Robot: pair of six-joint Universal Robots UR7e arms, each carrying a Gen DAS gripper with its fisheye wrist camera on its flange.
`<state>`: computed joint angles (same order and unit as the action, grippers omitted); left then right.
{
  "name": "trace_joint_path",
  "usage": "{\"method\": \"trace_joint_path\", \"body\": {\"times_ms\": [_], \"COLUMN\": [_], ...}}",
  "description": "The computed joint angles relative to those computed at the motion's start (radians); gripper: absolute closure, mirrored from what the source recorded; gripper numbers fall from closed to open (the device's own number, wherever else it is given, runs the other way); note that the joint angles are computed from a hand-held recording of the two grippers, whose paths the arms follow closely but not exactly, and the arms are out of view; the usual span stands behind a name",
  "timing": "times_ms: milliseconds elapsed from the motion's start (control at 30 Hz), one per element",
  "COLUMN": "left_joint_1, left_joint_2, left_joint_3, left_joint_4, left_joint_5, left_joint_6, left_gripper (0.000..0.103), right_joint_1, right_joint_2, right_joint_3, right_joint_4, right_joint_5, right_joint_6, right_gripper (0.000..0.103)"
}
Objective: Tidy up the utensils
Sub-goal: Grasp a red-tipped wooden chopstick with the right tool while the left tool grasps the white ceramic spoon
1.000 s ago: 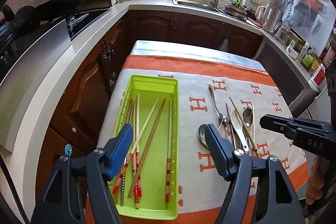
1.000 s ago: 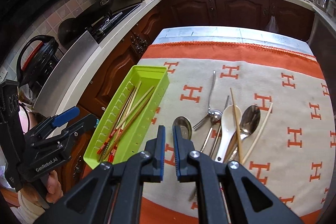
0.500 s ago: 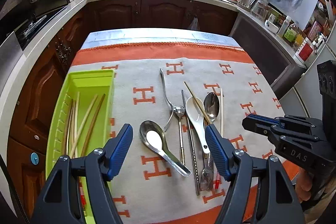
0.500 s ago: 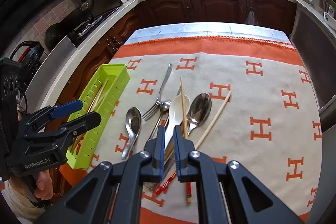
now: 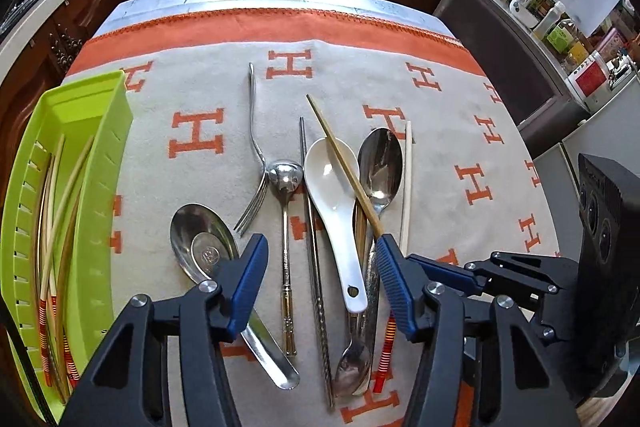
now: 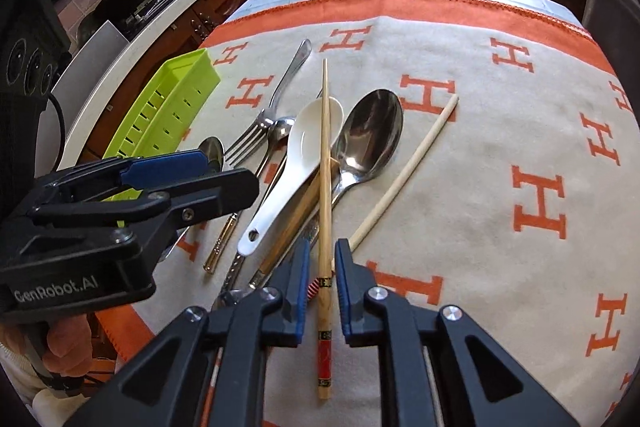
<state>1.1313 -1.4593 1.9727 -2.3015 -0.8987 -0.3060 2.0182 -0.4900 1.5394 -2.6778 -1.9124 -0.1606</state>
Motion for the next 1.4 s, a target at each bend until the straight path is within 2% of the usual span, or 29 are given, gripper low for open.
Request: {"method": "trace_joint_path", "body": {"times_ms": [167,267,433,533,800,1033,1167,1267,1400], "left_joint_1": [0.02,0.031,0.043,0.044,0.062,0.056,0.029,0.008,-0.002], "left_joint_2": [0.02,0.03,0.054,0.072,0.135,0.176,0.186,0.189,0.175], "left_joint_3": [-0.022,-0.033,-0.053,-0.065,-0.115,-0.128,-0.106,-0.089,-0.076], "left_joint_4": [0.013,0.015,0.017,0.004,-0.012,-0.034,-0.082,-0.12,-0.128], "left_joint_5": [-0.02,-0.035,-0.053,-0.047,-0.032,0.028,0.098,0.131,0.132], "left_joint_6": [-0.015,-0.021,-0.023,-0.016,-0.007,0.02,0.065,0.106,0.111], "left_gripper": [0.058,0.063,0.07,0.071,0.078,0.084,0.097,0.1,0.101], "right_joint_1": [-0.003,-0.01,-0.032,-0.046,-0.062,-0.064,-0.067,-0.07,-0.074], "right_joint_2": [0.019,0.021,-0.007,-0.03,-0.068,-0.073,-0.075,-0.074,-0.082], "right_joint_3": [-0.008,-0.008,0.028,0.055,0.103,0.116,0.118,0.118,0.127], "right_joint_4": [-0.032,-0.026,-0.063,-0.094,-0.146,-0.175,-0.177,-0.177,-0.181], "right_joint_5": [0.016,0.033,0.064,0.081,0.112,0.118,0.121,0.124,0.134], "right_joint_6": [-0.039,-0.039,0.01,0.037,0.047,0.036,0.037,0.04,0.047], "right_gripper": [0.091,0.097,0.097,0.097,0.097,0.097,0.097,0.097,0.097]}}
